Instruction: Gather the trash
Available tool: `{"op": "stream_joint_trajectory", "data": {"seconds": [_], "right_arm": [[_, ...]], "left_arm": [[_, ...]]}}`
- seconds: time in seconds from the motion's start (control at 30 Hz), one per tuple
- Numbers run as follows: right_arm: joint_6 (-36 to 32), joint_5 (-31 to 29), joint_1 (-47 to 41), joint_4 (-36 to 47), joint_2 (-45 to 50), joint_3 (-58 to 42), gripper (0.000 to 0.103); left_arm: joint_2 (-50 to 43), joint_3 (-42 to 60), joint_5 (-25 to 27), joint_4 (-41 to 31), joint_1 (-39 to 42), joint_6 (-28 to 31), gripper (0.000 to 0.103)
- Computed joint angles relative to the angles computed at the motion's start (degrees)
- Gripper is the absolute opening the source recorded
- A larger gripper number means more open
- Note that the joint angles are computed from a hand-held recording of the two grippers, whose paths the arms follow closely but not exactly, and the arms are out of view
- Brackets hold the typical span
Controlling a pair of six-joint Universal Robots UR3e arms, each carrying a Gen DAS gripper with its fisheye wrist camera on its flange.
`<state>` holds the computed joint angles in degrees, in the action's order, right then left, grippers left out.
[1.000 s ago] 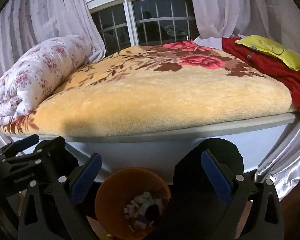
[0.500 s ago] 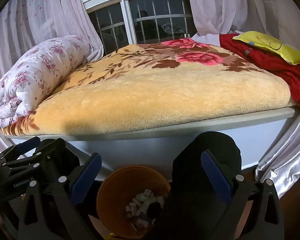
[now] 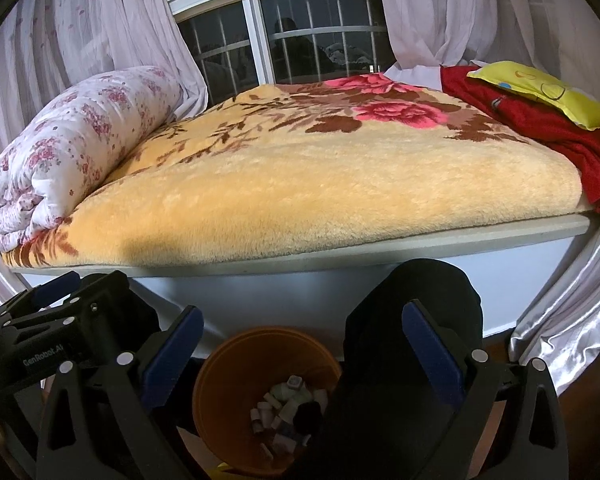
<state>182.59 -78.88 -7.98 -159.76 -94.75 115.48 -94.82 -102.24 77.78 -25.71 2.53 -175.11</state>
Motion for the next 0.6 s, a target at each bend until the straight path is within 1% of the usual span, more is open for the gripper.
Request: {"op": "stream_joint_trajectory", "data": {"seconds": [0.13, 0.33, 0.4, 0.5, 0.6], "right_arm": [[0.0, 0.1, 0.0, 0.2, 0.1, -0.1, 0.098], [0.1, 0.3, -0.1, 0.1, 0.1, 0.4, 0.098], [0.0, 0.6, -0.3, -0.1, 0.1, 0.6, 0.098], [0.1, 0.7, -0.4, -0.1, 0.1, 0.8, 0.098], [0.4, 0.6, -0.4, 0.0, -0.1, 0.9, 0.098]], "left_arm": [[0.3, -1.1, 0.5, 1.7, -0.6, -0.6, 0.091], [-0.2, -0.7, -0.2, 0.0, 0.0, -1.0, 0.092], [-0.1, -0.8, 0.8, 0.1, -0.4, -1.3, 0.092], [-0.3, -0.6, 4.0, 0.7, -1.7, -2.1, 0.092], [-0.5, -0.2, 4.8, 0.7, -1.9, -2.0, 0.092]]}}
